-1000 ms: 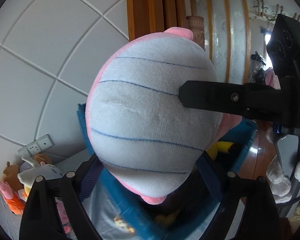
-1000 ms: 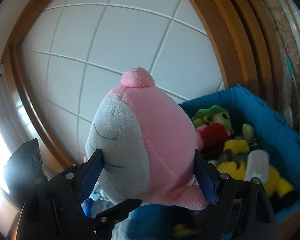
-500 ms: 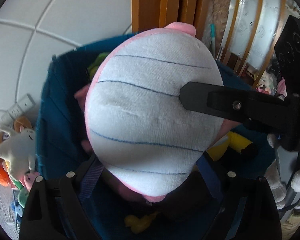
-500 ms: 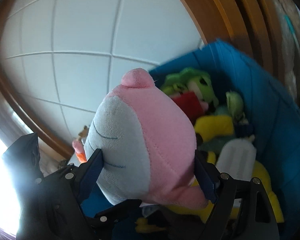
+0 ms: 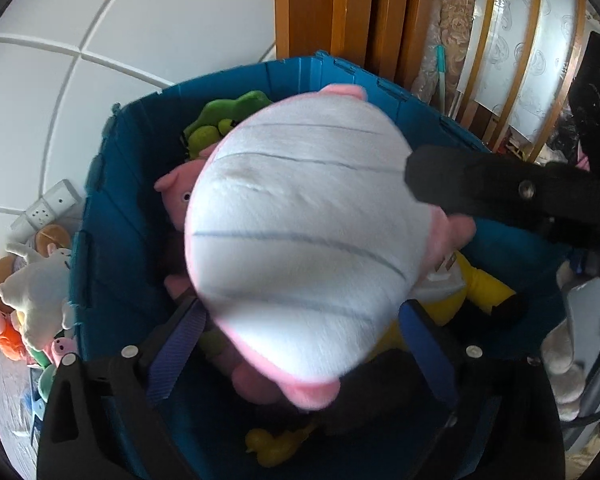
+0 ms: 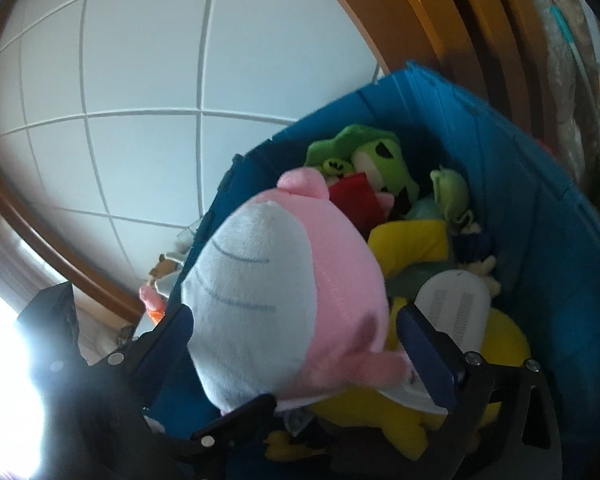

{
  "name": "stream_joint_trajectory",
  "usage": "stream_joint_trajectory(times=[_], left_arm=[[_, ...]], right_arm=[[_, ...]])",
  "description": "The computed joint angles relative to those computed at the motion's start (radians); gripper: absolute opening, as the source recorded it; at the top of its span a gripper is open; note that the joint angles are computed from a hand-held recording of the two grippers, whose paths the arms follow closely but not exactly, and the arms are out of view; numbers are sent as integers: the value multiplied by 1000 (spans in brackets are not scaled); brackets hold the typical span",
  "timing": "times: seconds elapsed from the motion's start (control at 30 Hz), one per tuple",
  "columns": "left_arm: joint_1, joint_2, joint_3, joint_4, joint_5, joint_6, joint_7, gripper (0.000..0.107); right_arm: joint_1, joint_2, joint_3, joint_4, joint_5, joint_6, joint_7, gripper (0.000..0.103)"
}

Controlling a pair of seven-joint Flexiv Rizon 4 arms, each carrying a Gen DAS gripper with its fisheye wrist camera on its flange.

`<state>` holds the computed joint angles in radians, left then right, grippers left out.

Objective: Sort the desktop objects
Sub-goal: 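Open the right tool to drop the whale plush into the crate, then withdraw both tools from the crate back toward the plush pile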

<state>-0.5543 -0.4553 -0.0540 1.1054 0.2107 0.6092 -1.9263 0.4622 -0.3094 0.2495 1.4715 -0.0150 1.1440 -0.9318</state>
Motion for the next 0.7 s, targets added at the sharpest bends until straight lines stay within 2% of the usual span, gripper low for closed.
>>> stream_joint_trajectory(times=[0.1, 0.23, 0.37, 0.5, 0.7], left_arm=[[9, 23, 6, 36, 4, 37, -8, 99], [-8, 87, 21, 119, 57, 79, -77, 99], [-22, 147, 28, 185, 150, 87, -169, 99], [-8, 210, 13, 265, 198, 127, -245, 99], [24, 277, -22, 340, 225, 147, -285, 99]], right_arm=[[37, 30, -46, 46, -105, 2, 72, 103], [72, 78, -85, 144, -258, 54, 198, 103], [104, 126, -127, 237, -491, 64, 390, 103], [101, 155, -108, 270, -659, 7, 487, 103], [95, 167, -67, 285, -746, -44, 537, 103]])
